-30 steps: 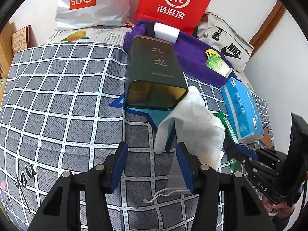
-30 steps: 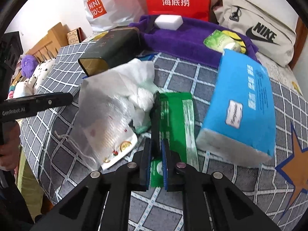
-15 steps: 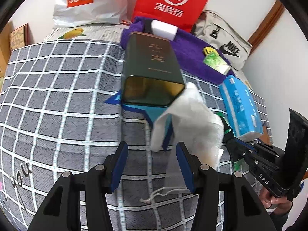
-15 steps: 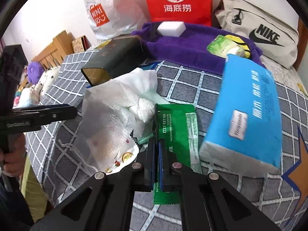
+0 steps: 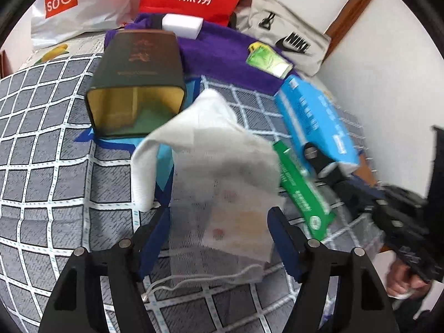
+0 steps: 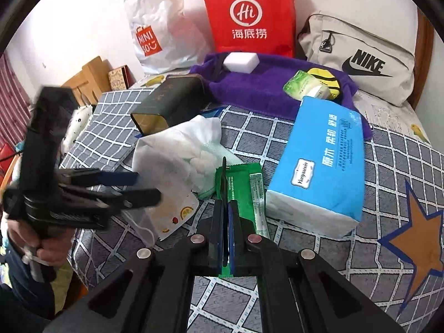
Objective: Organize soft objects
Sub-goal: 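Grasp white mesh bag with left tool while right tool grasps small green packet, then carry the mesh bag and green packet over the purple towel with both tools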
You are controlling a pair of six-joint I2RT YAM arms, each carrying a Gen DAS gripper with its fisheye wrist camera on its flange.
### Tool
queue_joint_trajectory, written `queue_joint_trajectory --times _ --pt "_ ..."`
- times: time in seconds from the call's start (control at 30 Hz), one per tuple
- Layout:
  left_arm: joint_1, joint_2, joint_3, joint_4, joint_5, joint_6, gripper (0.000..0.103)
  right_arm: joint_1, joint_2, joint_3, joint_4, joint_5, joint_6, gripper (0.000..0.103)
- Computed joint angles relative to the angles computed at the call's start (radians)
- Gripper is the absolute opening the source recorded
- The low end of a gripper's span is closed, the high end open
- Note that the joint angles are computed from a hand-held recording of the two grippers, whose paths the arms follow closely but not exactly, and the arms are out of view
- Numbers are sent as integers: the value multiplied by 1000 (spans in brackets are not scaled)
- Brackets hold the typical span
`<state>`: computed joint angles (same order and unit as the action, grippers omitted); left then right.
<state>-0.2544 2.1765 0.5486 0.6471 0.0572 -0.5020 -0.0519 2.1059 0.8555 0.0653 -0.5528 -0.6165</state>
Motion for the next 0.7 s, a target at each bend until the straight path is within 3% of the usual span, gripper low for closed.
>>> queue_joint_trajectory --times 0.2,0.27,0.3,0.4,0.63,0.7 --pt "-51 20 48 -38 -102 -13 72 -30 8 10 -8 -1 -12 3" --pt "-64 18 51 -45 -146 -15 57 -37 15 18 -11 -1 -9 3" --pt "-65 17 54 -52 -157 -13 44 -42 19 23 -14 -5 -9 3" --pt "-46 11 40 -29 -129 1 30 -55 27 31 -23 -17 -6 3" --pt "-40 -102 -27 -43 -128 3 12 -61 20 57 -59 -33 -3 3" --pt "-38 -138 -45 -44 -129 10 11 -63 4 56 -62 -50 0 3"
